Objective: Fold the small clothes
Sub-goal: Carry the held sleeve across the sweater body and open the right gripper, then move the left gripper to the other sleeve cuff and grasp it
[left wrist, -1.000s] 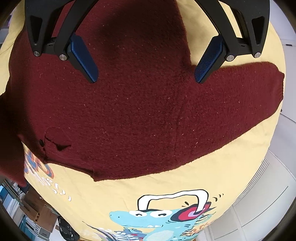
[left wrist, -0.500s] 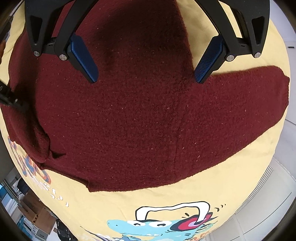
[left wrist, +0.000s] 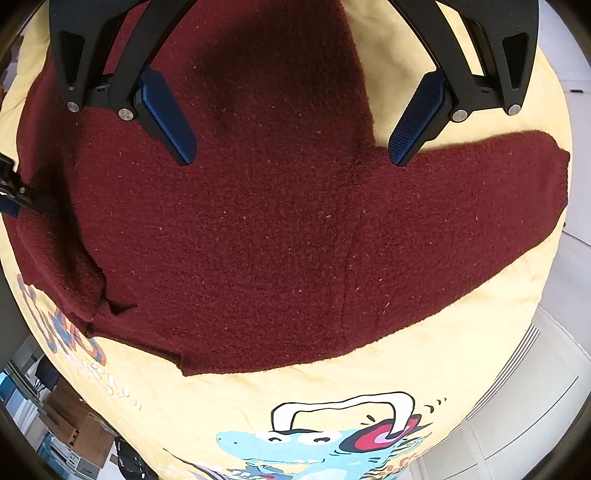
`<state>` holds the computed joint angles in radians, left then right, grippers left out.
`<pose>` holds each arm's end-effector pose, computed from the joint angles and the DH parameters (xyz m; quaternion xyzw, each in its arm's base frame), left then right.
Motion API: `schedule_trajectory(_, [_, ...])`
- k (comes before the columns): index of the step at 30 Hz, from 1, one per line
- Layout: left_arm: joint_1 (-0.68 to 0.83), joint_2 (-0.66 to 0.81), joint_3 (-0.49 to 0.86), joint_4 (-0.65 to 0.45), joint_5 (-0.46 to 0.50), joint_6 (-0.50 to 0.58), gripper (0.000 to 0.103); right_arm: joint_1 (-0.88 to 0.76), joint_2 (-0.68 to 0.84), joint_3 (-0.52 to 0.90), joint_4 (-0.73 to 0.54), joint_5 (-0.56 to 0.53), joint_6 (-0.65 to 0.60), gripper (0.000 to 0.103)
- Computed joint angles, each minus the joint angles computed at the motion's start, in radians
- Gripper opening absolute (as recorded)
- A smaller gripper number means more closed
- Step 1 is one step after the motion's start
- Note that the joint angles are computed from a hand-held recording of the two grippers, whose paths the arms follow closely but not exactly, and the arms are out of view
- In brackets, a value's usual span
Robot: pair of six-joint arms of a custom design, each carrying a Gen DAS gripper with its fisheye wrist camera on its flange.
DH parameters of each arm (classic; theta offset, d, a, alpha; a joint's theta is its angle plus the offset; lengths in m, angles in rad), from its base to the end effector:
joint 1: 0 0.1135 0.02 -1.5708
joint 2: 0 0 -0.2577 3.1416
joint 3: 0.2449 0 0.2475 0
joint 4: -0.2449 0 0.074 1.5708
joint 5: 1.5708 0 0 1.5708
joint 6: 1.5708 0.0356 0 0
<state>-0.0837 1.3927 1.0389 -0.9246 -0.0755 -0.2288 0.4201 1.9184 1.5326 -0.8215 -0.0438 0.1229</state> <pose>0.2513 -0.0184 0.2354 -0.0771 0.9856 0.0142 0.1496 0.3571 0.1612 0.2186 -0.1495 0.9719 0.0692 0.1683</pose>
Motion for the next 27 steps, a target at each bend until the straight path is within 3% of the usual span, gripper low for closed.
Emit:
schedule_trajectory(4, [-0.029, -0.006, 0.013, -0.018, -0.015, -0.006, 0.102, -0.069, -0.104, -0.081, -0.024, -0.030, -0.043, 0.079])
schedule_trajectory(12, [-0.158, 0.063, 0.099, -0.031, 0.017, -0.036, 0.102, -0.259, -0.249, -0.277, 0.008, 0.022, -0.064, 0.080])
schedule_trajectory(19, [-0.381, 0.311, 0.381, -0.060, -0.009, -0.075, 0.102, -0.371, -0.241, -0.355, 0.064, 0.085, -0.059, 0.080])
schedule_trajectory(27, [-0.542, 0.653, 0.758, -0.148, -0.051, 0.000, 0.102, -0.439, -0.216, -0.385, 0.110, 0.010, -0.057, 0.080])
